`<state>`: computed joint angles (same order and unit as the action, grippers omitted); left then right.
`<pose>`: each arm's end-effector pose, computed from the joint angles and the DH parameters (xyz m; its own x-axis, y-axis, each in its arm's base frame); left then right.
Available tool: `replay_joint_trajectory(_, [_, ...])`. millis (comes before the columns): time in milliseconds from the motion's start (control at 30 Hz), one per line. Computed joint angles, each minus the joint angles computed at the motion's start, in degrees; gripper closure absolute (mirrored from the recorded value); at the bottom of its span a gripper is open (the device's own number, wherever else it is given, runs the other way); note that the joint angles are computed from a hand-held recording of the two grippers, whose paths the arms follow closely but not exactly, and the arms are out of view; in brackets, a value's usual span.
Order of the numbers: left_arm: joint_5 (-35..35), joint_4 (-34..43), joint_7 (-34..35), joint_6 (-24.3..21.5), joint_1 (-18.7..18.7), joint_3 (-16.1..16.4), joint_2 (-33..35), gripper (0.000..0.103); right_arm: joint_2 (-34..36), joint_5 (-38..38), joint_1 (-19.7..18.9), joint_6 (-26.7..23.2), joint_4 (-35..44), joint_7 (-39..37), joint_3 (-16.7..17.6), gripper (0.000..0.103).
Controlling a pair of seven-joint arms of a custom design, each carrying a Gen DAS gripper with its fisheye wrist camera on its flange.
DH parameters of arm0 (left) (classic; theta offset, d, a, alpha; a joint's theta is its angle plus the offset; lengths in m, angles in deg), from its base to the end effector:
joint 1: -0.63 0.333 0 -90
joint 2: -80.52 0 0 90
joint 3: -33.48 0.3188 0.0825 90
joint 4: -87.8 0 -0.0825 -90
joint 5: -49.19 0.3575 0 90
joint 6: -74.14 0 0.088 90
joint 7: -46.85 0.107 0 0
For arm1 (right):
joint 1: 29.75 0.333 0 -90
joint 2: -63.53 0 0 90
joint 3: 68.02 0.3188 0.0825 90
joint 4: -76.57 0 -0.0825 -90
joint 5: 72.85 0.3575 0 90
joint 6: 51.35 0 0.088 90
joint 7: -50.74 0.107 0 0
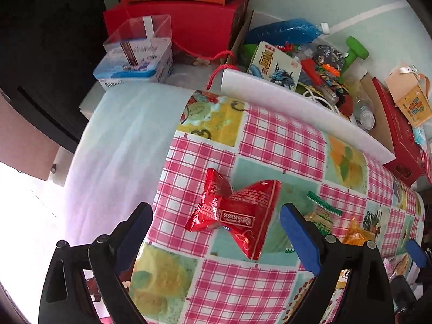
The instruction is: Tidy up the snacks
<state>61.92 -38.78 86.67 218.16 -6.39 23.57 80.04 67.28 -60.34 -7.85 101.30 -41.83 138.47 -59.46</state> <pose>0.5101 -0.1574 0.4335 0.3892 -0.9147 0.1088 -0.8559 -0.4027 -0.3243 0.5034 0.2869 0.4776 0.4271 -0.8874 -0.1735 -0.8165 -0.2961 -0.4957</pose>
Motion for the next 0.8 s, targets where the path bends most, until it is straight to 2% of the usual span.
replay_joint_trajectory(67, [-1.31, -0.12, 1.48, 1.08, 0.16, 0.23, 0.86, 0.008, 4.44, -3.71, 0.88, -3.15, 4.70, 3.03, 0.21, 0.008])
replay_joint_trajectory(133, [-1.12, -0.32, 1.91, 2.54, 0.24, 0.49, 1.51, 0.008, 8.35, -4.75, 1.12, -6.35, 8.60, 4.33, 0.75, 0.015])
replay_joint_trajectory(200, [-1.89, 0.14, 3.45, 2.94, 0.24, 0.70, 2.40, 0.008, 11.99, -5.45, 1.35, -8.87, 12.19, 5.73, 1.19, 0.017])
replay_joint_trajectory(467, [-3.83, 1.14, 6.90, 6.15, -0.19, 1.61, 5.38, 0.008, 19.38, -11.19, 3.46, -12.93, 19.36, 12.25, 1.08, 0.021])
replay_joint_trajectory(500, [-4.13, 1.21, 7.15, 6.52, -0.29, 1.72, 5.70, 0.010, 19.91, -12.21, 3.90, -13.29, 19.75, 13.27, 0.88, 0.023])
replay_joint_trajectory(600, [-4.19, 1.36, 7.76, 7.25, -0.74, 2.01, 6.55, 0.027, 20.13, -14.87, 4.64, -11.76, 18.94, 15.38, 0.51, 0.026])
replay_joint_trajectory(800, [-5.47, 1.06, 8.36, 8.15, -1.61, 2.39, 7.73, 0.034, 20.28, -16.76, 4.52, -9.57, 17.51, 16.65, 0.88, 0.031])
